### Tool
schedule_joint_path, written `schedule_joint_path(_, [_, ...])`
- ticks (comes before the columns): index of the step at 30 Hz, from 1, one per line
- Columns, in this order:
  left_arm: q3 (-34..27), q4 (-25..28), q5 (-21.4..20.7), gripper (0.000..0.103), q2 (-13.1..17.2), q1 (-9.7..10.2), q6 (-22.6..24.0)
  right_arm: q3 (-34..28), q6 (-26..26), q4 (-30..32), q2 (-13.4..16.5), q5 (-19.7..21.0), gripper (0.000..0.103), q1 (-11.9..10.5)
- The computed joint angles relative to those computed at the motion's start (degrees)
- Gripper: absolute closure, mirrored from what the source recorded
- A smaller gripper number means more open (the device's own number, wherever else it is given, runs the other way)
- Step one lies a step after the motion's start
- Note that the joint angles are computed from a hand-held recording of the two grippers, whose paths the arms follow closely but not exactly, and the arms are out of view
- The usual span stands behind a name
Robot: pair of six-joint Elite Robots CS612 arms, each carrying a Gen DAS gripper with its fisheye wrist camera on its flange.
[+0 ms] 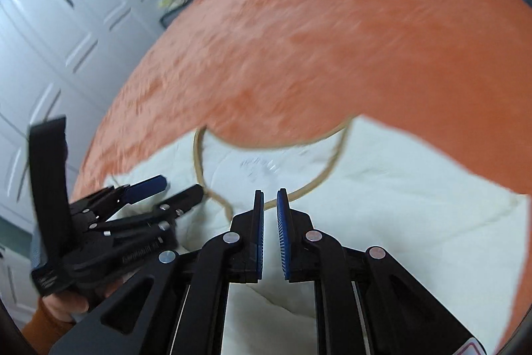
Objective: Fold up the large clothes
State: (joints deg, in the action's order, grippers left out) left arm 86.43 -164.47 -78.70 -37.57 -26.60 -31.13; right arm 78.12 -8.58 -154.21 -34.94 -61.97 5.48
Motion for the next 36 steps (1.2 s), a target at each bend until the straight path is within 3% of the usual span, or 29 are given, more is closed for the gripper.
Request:
schedule_joint_path(3, [0.28,-0.38,1.92,0.04,0.9,-0.35,2.6,-2.46,-2.08,3.75,2.06,-3.55,0.093,1.51])
schedule_joint_path(4, [0.35,-1.05,3.01,0.039,1.27,-0.57,3.53,-2.7,-2.82,3.38,2.58,-4.89,0.101,1.79])
schedule_joint_path(7, [0.31,-3.79,6.21,0.034,2.39,-1.17,4.31,-3.03,-0.64,1.14,3.81,-1.73,0.103,0.96])
schedule_joint_path(10, [-0.07,-6.32,7.23,0.03,3.39,-1.07,3.0,-2.07,2.86,-3.5,4.85,0.92,0.103,0.41])
schedule_joint_path(13, [-0.61,-6.98,9.21,0.028,4.09,-1.31,2.36,-0.56,4.1,-10.16,5.16,-1.77,0.103,1.09])
schedule_joint_path(22, [-0.13,-11.83,11.6,0.027,5.04,-1.42,1.34,0.28,12.15,-20.43,6.06,-6.18,0.103,1.03])
schedule_joint_path(36, [-0.75,-11.77,14.59,0.027,5.73,-2.01,2.3,-0.65,10.17,-19.38,6.54,-9.47,0.103,1.63])
